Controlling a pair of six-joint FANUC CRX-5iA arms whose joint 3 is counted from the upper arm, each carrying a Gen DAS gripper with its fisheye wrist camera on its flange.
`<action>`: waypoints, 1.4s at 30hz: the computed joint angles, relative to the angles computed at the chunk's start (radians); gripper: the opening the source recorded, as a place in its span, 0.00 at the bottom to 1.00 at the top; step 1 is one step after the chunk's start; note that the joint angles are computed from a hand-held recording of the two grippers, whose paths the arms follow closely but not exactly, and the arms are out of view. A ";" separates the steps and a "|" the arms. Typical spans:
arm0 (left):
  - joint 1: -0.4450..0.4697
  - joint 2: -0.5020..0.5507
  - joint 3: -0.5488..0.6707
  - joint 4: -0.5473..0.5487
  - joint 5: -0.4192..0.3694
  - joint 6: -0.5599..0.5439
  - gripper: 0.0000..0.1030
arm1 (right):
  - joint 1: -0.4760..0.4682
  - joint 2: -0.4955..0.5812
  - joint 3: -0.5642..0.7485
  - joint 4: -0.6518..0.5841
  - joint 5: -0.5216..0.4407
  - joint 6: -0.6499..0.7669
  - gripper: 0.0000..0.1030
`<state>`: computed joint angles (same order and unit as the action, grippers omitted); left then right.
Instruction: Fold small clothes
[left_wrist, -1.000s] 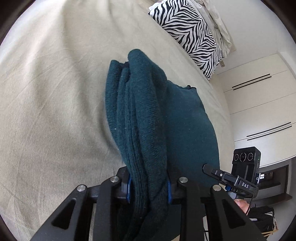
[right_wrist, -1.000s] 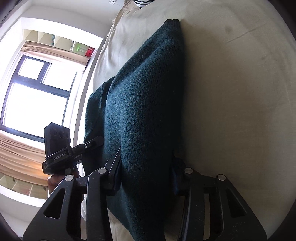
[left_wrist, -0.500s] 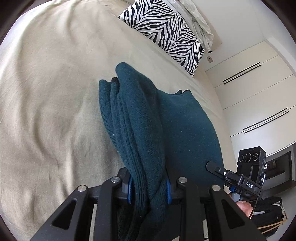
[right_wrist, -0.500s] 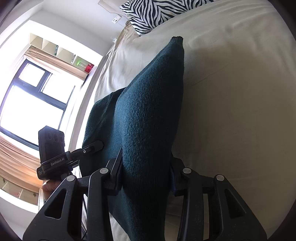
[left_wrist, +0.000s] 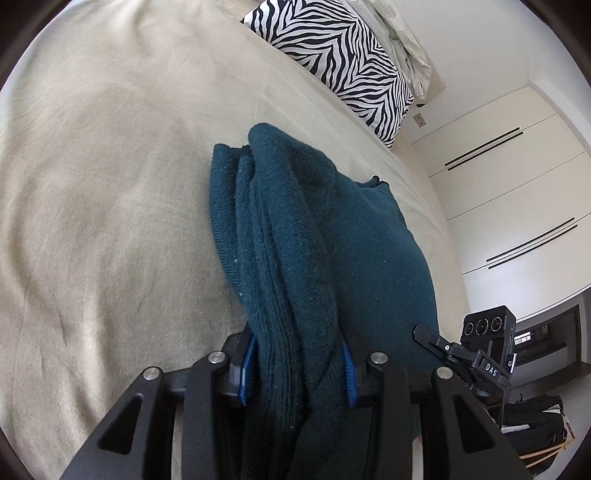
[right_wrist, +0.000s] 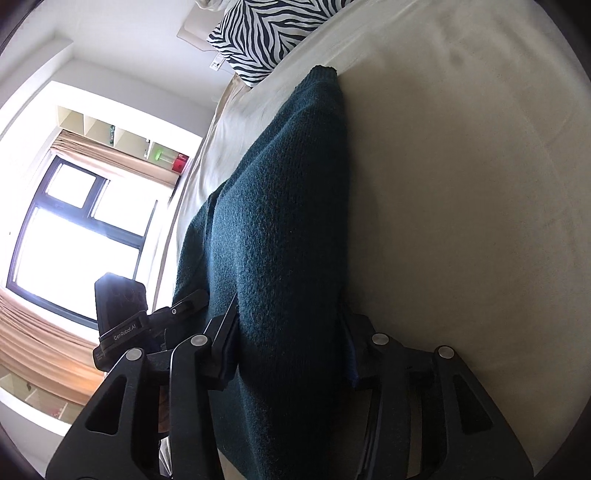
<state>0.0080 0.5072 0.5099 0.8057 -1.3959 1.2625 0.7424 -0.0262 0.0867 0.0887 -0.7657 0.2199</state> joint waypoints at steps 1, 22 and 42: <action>0.003 -0.030 -0.017 -0.024 0.020 -0.015 0.40 | 0.010 -0.008 -0.010 0.049 -0.006 -0.057 0.44; 0.004 -0.815 -0.503 -0.378 0.646 -0.163 1.00 | 0.645 0.198 0.427 1.055 -1.044 -0.010 0.98; -0.040 -0.730 -0.397 -0.619 0.341 0.038 1.00 | 0.580 0.358 0.664 0.756 -1.140 -0.069 0.98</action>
